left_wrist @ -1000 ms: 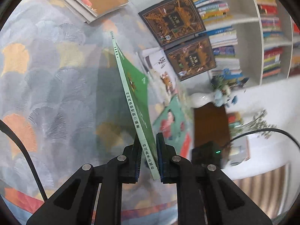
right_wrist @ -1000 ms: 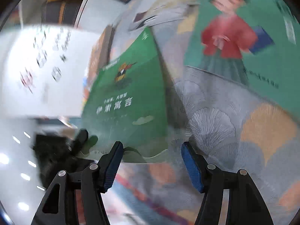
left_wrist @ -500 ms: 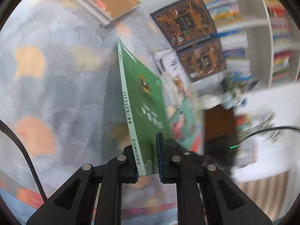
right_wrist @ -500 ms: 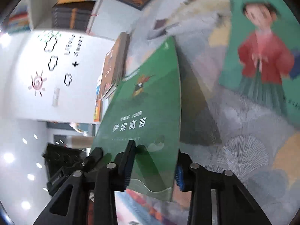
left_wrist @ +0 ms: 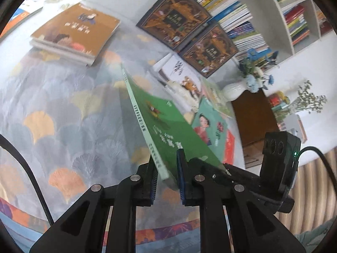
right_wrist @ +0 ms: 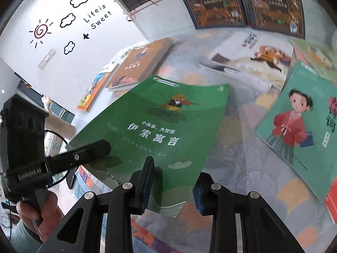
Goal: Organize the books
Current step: 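Lift the green book upright with the left gripper, then carry the green book to the cleared area and set it on the stack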
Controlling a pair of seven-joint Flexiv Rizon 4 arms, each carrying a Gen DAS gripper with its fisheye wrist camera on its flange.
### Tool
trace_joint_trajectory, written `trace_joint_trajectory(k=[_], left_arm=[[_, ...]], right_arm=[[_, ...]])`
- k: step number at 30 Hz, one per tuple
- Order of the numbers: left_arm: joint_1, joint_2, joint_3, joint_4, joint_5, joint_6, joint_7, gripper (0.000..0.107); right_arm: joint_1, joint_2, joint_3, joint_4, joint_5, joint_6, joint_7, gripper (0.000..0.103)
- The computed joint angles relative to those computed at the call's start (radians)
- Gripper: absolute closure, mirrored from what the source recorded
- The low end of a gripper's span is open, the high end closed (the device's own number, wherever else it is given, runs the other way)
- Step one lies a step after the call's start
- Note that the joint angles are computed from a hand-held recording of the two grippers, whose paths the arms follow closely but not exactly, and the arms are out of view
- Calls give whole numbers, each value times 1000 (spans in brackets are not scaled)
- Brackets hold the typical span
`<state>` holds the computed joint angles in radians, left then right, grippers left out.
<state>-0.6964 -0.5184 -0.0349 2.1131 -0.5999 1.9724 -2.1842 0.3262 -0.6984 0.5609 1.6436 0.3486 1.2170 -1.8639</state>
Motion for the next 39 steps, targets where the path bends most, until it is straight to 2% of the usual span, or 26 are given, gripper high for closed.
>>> trace_joint_trajectory(k=[6, 9, 11, 19, 21, 25, 28, 33, 36, 39], left_arm=[[116, 47, -62, 42, 128, 32, -11, 91], [206, 92, -97, 83, 214, 45, -28, 91], [258, 120, -108, 110, 263, 46, -37, 91], [591, 193, -210, 217, 546, 58, -162, 91], [677, 190, -234, 234, 618, 74, -204, 91], [734, 177, -210, 244, 667, 93, -231, 90], [858, 138, -273, 237, 765, 119, -285, 90], [970, 87, -335, 203, 856, 104, -299, 90], [1052, 36, -397, 176, 904, 103, -297, 90], [1102, -2, -440, 155, 920, 89, -282, 91]], right_arm=[[60, 48, -39, 18, -27, 64, 80, 71], [99, 41, -55, -15, -66, 86, 130, 71], [143, 22, -77, -58, -107, 94, 175, 71], [323, -129, -174, -305, -293, 51, 357, 70], [360, -169, -192, -372, -332, 30, 396, 70], [412, -263, -200, -558, -364, -102, 472, 70], [461, -305, -247, -648, -392, -155, 524, 69], [489, -372, -271, -784, -393, -239, 570, 69], [500, -426, -279, -891, -381, -303, 589, 69], [511, -476, -291, -988, -363, -363, 604, 69]])
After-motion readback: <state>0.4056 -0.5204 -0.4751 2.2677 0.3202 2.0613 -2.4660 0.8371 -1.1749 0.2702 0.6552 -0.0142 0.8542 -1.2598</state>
